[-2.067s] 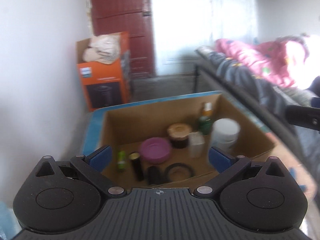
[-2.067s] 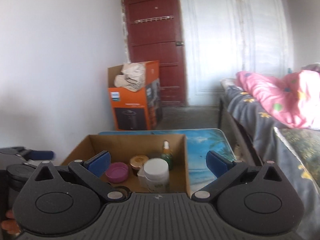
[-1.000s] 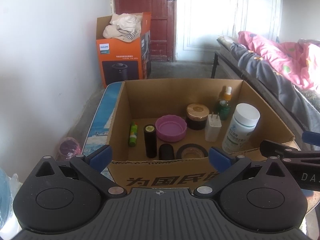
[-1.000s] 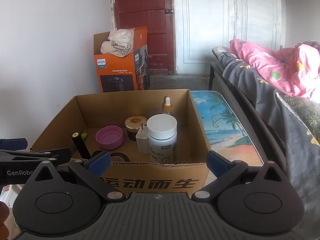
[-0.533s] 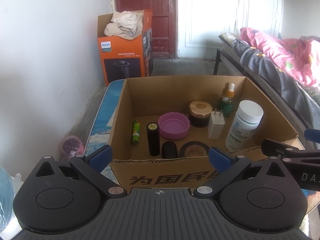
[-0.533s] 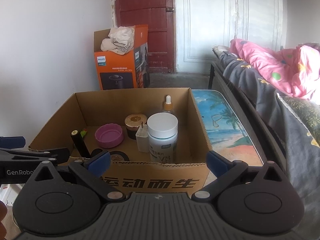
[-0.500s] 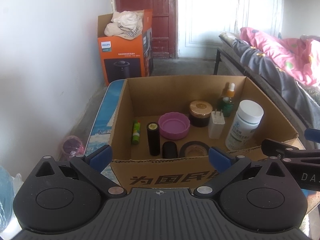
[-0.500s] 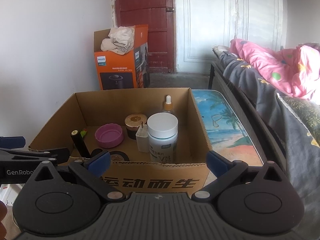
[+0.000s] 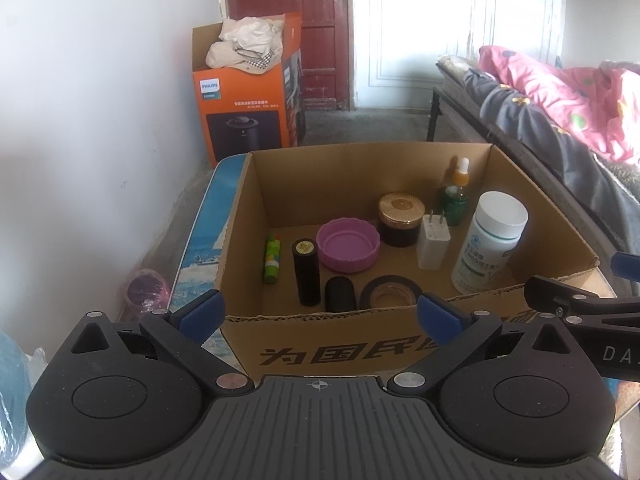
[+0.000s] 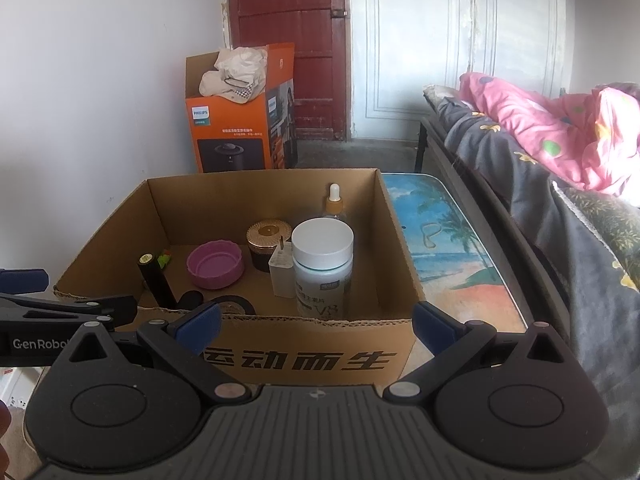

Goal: Organize rigid objects

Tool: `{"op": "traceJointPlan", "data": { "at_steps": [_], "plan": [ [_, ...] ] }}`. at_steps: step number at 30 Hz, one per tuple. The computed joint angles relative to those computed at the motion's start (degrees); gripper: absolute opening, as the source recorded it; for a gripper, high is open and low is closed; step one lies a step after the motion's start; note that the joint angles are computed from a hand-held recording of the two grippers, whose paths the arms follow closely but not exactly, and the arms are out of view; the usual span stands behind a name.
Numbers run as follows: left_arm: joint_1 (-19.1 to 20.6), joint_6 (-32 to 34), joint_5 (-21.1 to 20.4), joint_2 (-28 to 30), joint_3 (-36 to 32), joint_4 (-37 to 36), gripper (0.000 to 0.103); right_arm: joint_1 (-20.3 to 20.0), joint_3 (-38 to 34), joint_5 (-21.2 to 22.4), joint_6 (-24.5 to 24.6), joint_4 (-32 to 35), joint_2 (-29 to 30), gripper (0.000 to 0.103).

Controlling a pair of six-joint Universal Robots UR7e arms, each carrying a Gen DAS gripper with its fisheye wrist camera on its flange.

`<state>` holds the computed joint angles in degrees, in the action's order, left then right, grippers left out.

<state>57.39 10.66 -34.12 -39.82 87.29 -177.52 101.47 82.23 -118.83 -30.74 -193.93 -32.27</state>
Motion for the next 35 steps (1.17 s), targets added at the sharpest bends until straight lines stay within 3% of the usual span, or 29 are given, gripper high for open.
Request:
{"op": "traceJointPlan", "data": {
  "at_steps": [35],
  "plan": [
    [-0.6,-1.2,0.5,-0.4,0.3,0.4,0.103,0.2,0.3,0.2,0.0,-0.2,-0.6,0.103]
  ]
}}
